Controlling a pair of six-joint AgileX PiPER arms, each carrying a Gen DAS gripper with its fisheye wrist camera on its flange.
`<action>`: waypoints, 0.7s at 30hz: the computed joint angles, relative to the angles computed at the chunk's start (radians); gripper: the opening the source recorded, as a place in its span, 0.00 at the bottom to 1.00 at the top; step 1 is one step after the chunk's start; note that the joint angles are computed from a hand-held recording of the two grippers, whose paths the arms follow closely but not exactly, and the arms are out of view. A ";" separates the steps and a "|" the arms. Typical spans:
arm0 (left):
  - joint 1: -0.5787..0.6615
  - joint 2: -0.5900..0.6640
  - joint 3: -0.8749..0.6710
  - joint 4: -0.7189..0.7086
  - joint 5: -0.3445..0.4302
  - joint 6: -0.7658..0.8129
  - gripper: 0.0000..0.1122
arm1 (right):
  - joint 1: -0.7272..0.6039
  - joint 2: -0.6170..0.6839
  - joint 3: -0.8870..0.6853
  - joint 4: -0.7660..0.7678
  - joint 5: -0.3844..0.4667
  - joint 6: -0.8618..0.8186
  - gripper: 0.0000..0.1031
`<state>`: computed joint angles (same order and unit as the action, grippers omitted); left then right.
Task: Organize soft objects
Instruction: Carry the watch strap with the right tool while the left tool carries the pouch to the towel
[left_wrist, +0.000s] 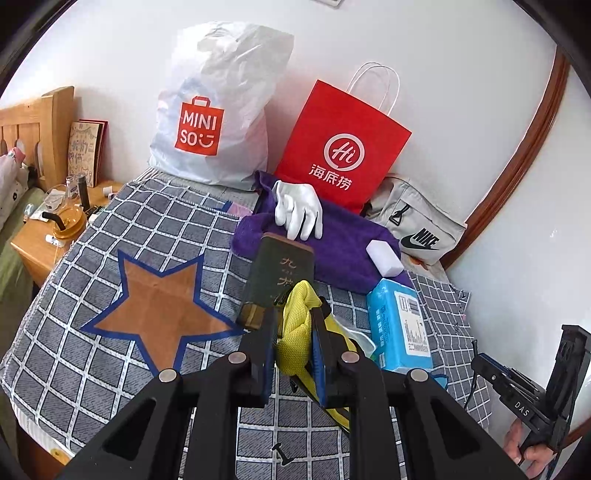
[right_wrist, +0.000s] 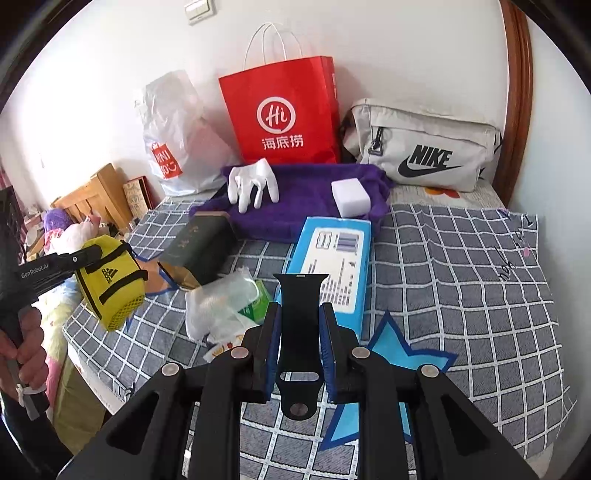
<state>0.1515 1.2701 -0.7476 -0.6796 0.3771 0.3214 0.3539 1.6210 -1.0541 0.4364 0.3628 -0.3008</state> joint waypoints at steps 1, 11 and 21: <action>-0.002 0.003 -0.008 0.003 0.003 -0.005 0.15 | -0.003 0.001 -0.007 0.006 0.002 -0.004 0.20; -0.025 0.075 -0.115 0.061 0.016 -0.072 0.15 | -0.022 0.038 -0.086 0.017 0.010 -0.026 0.20; -0.043 0.196 -0.245 0.118 0.025 -0.127 0.15 | -0.021 0.139 -0.239 -0.015 0.055 0.000 0.20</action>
